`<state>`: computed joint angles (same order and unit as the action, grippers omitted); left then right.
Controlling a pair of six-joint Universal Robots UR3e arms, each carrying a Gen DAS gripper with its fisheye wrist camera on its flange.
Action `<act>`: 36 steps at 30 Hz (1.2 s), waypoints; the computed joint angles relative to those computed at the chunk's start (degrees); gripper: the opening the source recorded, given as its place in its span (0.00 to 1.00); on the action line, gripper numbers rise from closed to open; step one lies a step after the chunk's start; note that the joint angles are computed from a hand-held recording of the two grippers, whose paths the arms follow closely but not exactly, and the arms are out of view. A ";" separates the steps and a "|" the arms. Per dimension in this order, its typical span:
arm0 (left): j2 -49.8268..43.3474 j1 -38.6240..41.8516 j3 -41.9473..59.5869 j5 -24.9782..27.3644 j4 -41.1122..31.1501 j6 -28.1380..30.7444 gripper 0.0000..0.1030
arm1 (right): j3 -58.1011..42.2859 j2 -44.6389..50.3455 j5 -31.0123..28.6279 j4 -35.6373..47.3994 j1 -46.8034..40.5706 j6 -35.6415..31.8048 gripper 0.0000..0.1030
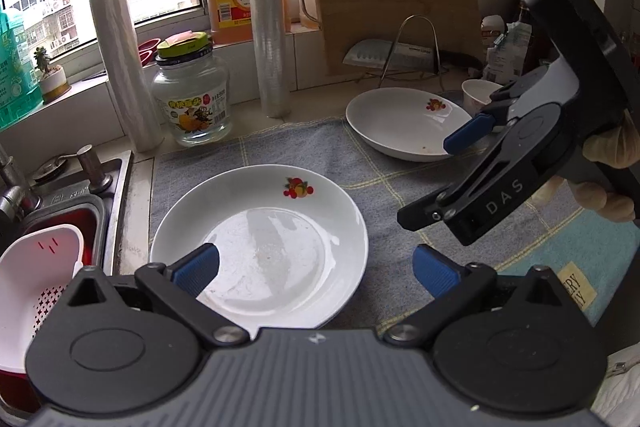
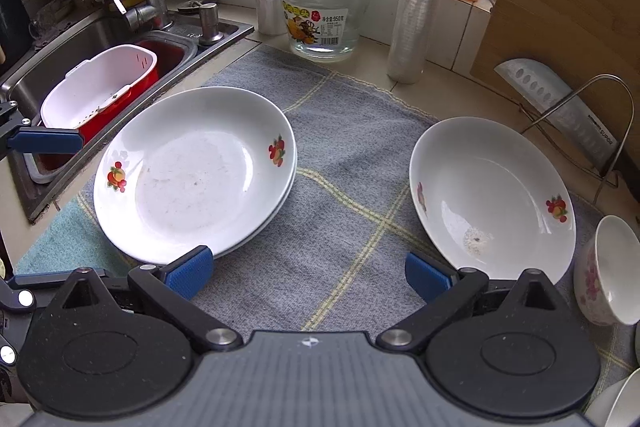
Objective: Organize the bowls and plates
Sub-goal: 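Open both tools and pull them back from the stacked plates, then move both tools to the fruit-decal plate by the knife rack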
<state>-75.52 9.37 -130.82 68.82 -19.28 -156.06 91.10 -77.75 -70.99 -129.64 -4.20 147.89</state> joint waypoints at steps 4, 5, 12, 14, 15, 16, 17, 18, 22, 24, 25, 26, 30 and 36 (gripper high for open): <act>-10.52 -11.55 6.14 9.31 6.66 -8.18 0.99 | 1.42 -1.14 3.22 0.31 -5.00 -4.83 1.00; -12.74 -13.53 7.29 10.83 8.22 -9.71 0.99 | 1.56 -1.32 4.16 0.80 -6.62 -6.50 1.00; -29.76 -29.12 22.51 24.87 9.85 -22.84 0.99 | -0.67 -0.01 9.14 3.57 -17.01 -15.24 1.00; -32.56 -31.36 25.94 26.80 8.88 -23.69 0.99 | -3.05 1.42 10.06 4.35 -18.90 -17.31 1.00; -34.68 -32.74 28.60 28.19 8.09 -24.02 0.99 | -4.29 2.22 10.54 4.60 -19.55 -17.75 1.00; -36.30 -33.68 30.59 29.08 7.57 -24.30 0.99 | -5.58 3.00 10.86 5.08 -19.98 -17.79 1.00; -37.28 -34.04 31.68 29.20 7.54 -24.41 0.99 | -7.80 4.30 11.34 6.30 -20.70 -17.70 1.00; -38.92 -34.46 33.47 29.12 7.54 -24.78 0.99 | -9.22 5.14 11.60 7.13 -20.98 -17.46 1.00; -44.40 -34.57 39.16 28.77 6.89 -24.80 0.99 | -14.67 9.05 11.58 9.21 -21.58 -17.07 1.00; -46.88 -34.02 41.59 27.45 6.38 -24.54 0.99 | -17.91 11.62 10.30 9.75 -20.87 -15.68 1.00; -48.15 -33.92 42.92 27.51 5.96 -24.57 0.99 | -20.37 13.27 10.25 11.44 -20.60 -15.58 1.00; -49.18 -33.82 43.95 27.56 5.68 -24.66 0.99 | -22.60 14.84 10.43 12.89 -20.46 -15.84 1.00; -52.34 -33.15 47.53 25.86 4.34 -24.39 0.99 | -29.55 20.52 8.65 13.54 -19.09 -14.43 1.00; -55.74 -33.06 51.80 25.98 2.43 -26.14 0.99 | -51.67 33.84 7.66 24.97 -17.65 -12.82 1.00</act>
<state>-131.26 -23.69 -79.02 94.79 -16.85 -182.19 39.44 -43.91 -63.33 -104.68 -21.85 135.07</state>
